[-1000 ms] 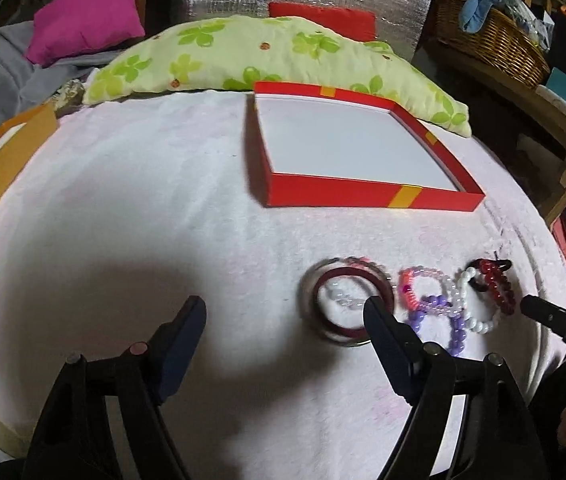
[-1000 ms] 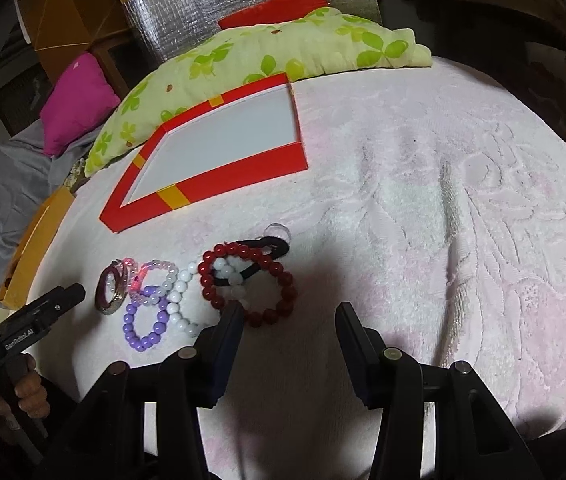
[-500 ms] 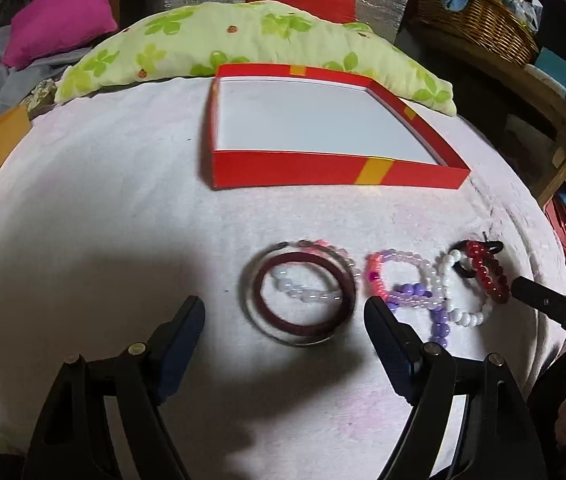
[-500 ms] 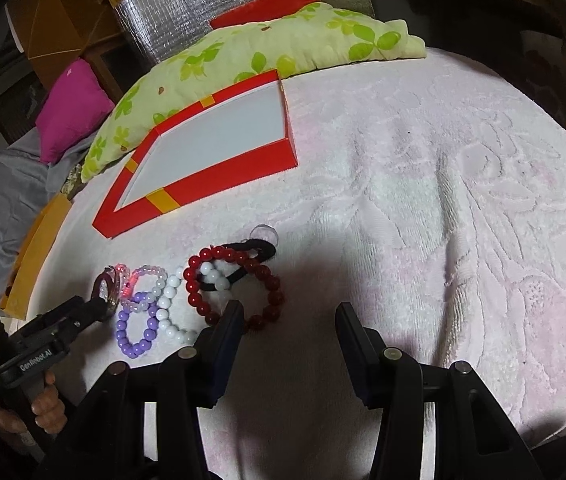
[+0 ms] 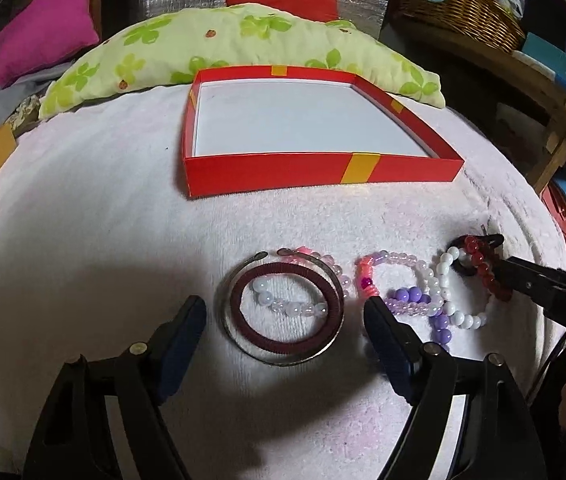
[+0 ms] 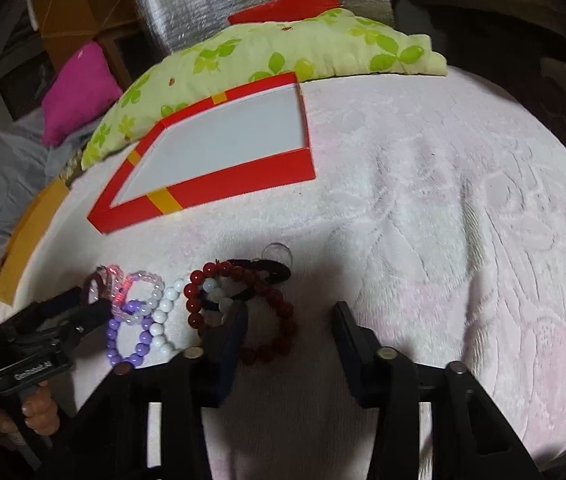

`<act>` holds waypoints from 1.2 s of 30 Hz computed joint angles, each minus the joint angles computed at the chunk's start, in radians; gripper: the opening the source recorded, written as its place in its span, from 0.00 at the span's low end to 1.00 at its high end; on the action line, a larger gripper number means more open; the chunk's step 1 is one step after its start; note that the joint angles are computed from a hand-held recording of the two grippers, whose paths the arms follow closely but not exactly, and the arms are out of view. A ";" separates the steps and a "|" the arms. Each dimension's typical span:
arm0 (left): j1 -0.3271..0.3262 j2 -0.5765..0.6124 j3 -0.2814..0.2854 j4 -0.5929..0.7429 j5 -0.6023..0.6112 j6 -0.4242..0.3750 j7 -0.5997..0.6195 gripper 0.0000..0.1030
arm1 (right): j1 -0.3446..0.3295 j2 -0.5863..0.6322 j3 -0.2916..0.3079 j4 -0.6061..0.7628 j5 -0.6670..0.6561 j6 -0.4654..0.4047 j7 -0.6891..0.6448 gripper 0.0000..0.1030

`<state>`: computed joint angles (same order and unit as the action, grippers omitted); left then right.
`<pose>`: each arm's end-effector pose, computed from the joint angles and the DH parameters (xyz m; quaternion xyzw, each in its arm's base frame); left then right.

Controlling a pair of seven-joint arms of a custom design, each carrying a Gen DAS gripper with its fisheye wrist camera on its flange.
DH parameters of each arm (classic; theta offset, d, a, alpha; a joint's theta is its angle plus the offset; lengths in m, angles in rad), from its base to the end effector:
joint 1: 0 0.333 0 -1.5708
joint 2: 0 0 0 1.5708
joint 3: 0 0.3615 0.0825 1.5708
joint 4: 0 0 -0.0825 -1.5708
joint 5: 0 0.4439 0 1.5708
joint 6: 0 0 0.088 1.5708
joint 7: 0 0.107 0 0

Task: Organize jewelry
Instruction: 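Move right tool toward dark red bead bracelet while left tool approaches silver cuff, then grasp dark red bead bracelet with right tool while left tool grasps silver cuff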

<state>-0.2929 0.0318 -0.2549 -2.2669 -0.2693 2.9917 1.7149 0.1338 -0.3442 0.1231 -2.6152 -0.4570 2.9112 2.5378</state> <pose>0.5349 -0.3032 0.4304 -0.5044 0.7923 -0.3182 0.1289 0.4564 0.1488 0.4378 -0.5633 0.7570 -0.1883 0.2724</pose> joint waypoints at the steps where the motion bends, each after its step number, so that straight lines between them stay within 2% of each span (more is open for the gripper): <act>1: 0.000 0.001 0.002 -0.003 0.016 0.009 -0.007 0.71 | -0.005 0.007 0.008 0.009 -0.012 -0.016 -0.003 0.28; 2: 0.001 0.000 0.002 -0.006 0.012 0.017 0.003 0.64 | -0.023 0.010 0.030 0.019 -0.044 -0.039 0.010 0.18; 5: 0.009 -0.002 -0.013 -0.005 -0.105 0.020 0.107 0.61 | -0.038 0.011 0.058 0.035 -0.123 -0.080 0.038 0.10; 6: 0.010 -0.004 -0.017 -0.005 -0.156 0.019 0.151 0.61 | -0.037 0.009 0.059 0.035 -0.139 -0.088 0.049 0.10; 13: -0.002 -0.043 -0.010 -0.036 -0.258 0.047 0.251 0.61 | -0.016 -0.038 0.021 -0.011 -0.125 -0.031 0.077 0.10; 16: -0.017 -0.074 0.001 -0.054 -0.316 0.064 0.307 0.61 | -0.036 -0.067 0.031 -0.034 -0.126 0.025 0.093 0.10; 20: -0.032 -0.113 0.019 -0.078 -0.326 0.076 0.319 0.61 | -0.051 -0.094 0.043 -0.051 -0.111 0.078 0.096 0.10; 21: -0.035 -0.124 0.024 -0.086 -0.325 0.082 0.320 0.61 | -0.047 -0.104 0.039 -0.058 -0.099 0.094 0.093 0.10; 23: -0.007 -0.147 0.012 -0.103 -0.241 0.074 0.249 0.61 | -0.047 -0.117 0.041 -0.065 -0.079 0.109 0.085 0.10; 27: 0.015 -0.171 0.010 -0.111 -0.140 0.063 0.175 0.61 | 0.017 -0.133 -0.013 -0.073 0.003 0.151 0.018 0.10; 30: 0.007 -0.178 0.026 -0.104 -0.122 0.057 0.167 0.61 | 0.031 -0.148 -0.024 -0.069 0.045 0.165 -0.028 0.10; 36: 0.034 -0.162 0.018 -0.058 -0.026 0.044 0.118 0.61 | 0.073 -0.135 -0.080 -0.015 0.125 0.176 -0.138 0.10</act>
